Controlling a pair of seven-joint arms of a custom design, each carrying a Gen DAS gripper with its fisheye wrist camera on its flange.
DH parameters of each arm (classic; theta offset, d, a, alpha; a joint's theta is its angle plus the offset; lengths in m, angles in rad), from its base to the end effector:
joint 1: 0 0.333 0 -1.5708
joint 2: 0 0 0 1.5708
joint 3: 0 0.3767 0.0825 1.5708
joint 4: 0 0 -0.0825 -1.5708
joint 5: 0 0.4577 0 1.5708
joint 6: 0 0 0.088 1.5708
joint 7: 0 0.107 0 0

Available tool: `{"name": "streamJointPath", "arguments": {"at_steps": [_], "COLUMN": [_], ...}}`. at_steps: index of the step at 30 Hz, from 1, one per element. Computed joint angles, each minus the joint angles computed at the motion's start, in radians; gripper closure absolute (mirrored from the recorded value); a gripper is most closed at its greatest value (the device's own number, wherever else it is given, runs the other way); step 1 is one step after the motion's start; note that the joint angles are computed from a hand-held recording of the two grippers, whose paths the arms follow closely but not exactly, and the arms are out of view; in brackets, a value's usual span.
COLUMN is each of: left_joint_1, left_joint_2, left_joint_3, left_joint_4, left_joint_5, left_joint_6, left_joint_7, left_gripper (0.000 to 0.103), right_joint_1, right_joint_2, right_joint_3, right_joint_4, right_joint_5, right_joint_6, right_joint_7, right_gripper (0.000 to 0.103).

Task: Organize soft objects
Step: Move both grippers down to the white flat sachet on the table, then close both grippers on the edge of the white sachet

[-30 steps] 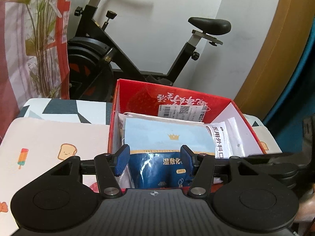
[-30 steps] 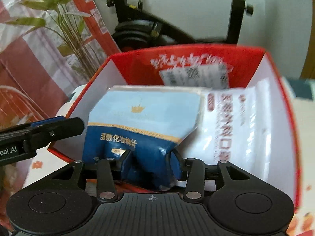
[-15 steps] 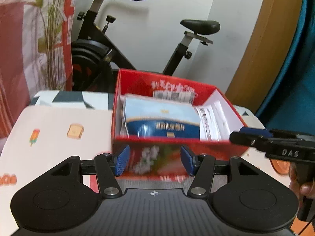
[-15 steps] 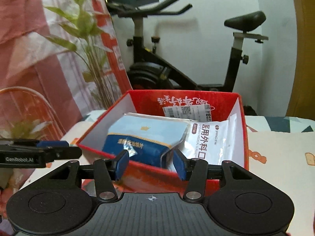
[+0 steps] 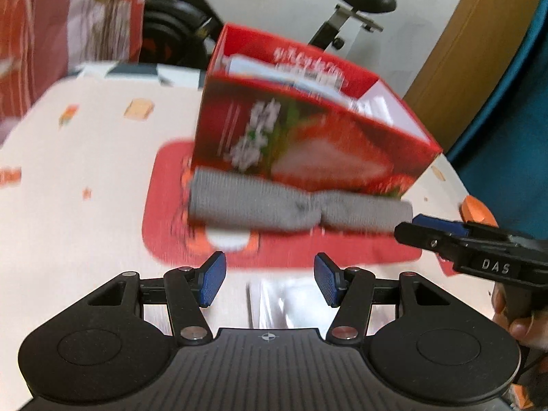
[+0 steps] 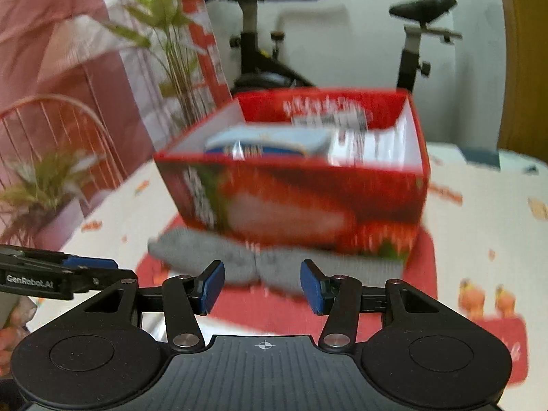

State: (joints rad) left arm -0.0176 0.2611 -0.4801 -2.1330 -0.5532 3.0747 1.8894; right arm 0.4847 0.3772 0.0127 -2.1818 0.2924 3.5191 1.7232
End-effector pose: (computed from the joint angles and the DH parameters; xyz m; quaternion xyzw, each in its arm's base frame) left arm 0.6192 -0.2715 0.3739 -0.5842 0.7280 -0.3499 0.0797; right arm 0.6057 0.2885 0.3238 -0.6335 0.6245 -0.1879 0.4165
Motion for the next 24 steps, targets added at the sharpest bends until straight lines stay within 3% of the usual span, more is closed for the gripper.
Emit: {"name": "streamJointPath", "arguments": {"at_steps": [5,10,12,17,24], "left_joint_1": [-0.017,-0.043,-0.029,-0.069,-0.05], "left_joint_2": [-0.01,-0.006,-0.002,-0.001,0.011], "left_joint_3": [0.015,0.03,0.011,0.056,0.036], "left_joint_4": [-0.038,-0.049,-0.048,-0.043,-0.033], "left_joint_5": [0.0,0.032,0.021,0.069,0.031], "left_joint_6": [-0.009,-0.019,-0.03,-0.052,-0.082], "left_joint_7": [-0.04,-0.044,-0.021,-0.053,-0.035], "left_gripper": [0.044,0.044,0.044,0.044,0.044], "right_joint_1": [0.021,-0.01,-0.018,-0.047,-0.086], "right_joint_2": [0.018,0.032,0.036,0.048,0.056], "right_joint_3": [0.003,0.039,0.045,0.07,0.096], "right_joint_4": [-0.035,-0.059,-0.061,-0.055,-0.051], "right_joint_5": [0.026,-0.011,-0.031,-0.087,-0.161], "right_joint_6": [-0.003,-0.001,-0.007,-0.025,-0.038], "right_joint_7": [0.016,0.068,0.079,0.12,0.168], "right_gripper": [0.056,0.056,0.056,0.056,0.056]}}
